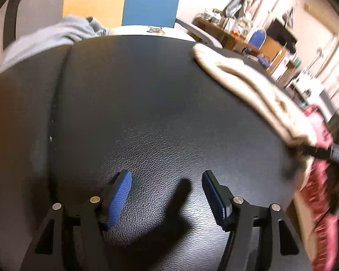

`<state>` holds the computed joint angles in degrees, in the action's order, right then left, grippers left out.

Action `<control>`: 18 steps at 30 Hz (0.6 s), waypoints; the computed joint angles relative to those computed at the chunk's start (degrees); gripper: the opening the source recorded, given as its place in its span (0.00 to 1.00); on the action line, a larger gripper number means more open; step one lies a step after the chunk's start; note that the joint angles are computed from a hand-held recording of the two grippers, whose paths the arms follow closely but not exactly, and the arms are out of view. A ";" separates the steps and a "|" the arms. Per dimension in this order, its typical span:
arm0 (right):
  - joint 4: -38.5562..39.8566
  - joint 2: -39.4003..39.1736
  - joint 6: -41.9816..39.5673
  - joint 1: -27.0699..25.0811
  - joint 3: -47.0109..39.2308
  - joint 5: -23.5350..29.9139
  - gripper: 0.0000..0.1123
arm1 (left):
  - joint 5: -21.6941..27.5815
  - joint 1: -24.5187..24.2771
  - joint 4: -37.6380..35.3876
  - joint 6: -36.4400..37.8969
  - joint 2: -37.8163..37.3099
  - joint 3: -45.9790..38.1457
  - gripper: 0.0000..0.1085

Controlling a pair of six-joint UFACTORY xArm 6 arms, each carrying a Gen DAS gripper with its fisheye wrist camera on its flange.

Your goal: Fold clothes

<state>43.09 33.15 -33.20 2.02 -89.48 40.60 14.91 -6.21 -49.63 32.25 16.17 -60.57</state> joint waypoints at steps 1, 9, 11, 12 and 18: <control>4.28 -0.63 -3.12 0.84 0.92 1.49 0.92 | 2.65 0.75 -4.96 3.64 -0.02 -0.95 0.60; 34.61 -2.00 -15.74 1.41 4.78 21.30 0.92 | 12.51 0.22 -12.38 14.17 0.88 -7.38 0.58; 34.66 -4.99 -16.85 1.33 7.82 18.35 0.92 | 12.81 -1.39 -11.04 14.32 1.92 -9.14 0.58; 33.50 -6.70 -16.67 1.49 9.19 15.20 0.92 | 13.09 -2.26 -10.13 13.63 2.93 -10.43 0.58; 18.96 -15.15 -10.54 4.40 17.11 -12.30 0.92 | 12.71 -7.31 -4.50 8.79 8.12 -16.18 0.58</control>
